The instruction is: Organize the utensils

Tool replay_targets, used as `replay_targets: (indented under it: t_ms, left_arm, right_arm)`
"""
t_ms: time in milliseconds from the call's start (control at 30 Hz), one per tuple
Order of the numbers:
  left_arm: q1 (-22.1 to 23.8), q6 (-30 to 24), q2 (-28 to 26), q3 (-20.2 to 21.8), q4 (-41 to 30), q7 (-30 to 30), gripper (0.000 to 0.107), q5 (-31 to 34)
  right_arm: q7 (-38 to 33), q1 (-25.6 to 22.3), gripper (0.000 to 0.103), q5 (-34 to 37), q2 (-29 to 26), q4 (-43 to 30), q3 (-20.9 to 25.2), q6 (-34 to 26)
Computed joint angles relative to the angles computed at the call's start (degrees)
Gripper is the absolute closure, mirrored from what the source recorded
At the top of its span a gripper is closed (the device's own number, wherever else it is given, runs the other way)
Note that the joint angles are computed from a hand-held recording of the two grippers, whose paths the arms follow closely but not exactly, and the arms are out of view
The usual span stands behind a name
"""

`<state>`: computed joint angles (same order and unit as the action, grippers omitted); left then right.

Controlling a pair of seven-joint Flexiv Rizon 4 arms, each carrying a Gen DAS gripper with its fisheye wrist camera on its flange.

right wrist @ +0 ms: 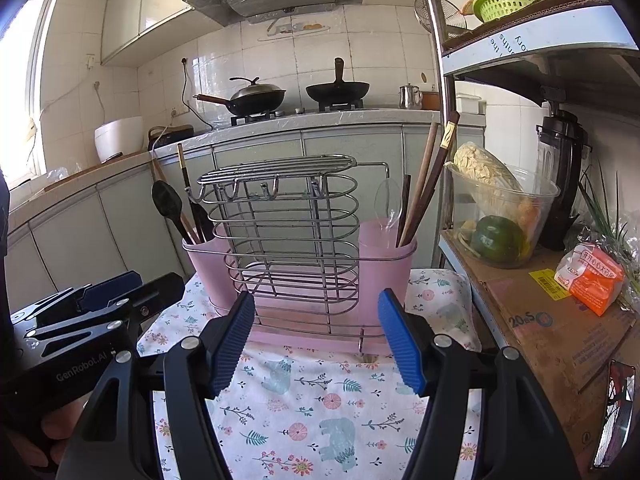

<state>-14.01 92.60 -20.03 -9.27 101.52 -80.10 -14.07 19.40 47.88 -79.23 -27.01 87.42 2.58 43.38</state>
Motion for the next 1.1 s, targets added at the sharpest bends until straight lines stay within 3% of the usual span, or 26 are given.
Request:
replay_targets:
  t_ms: [1100]
  left_arm:
    - [-0.3, -0.9, -0.3, 0.5, -0.6, -0.1, 0.046, 0.2]
  right_arm:
    - [-0.3, -0.1, 0.04, 0.7, -0.7, -0.2, -0.4, 0.9]
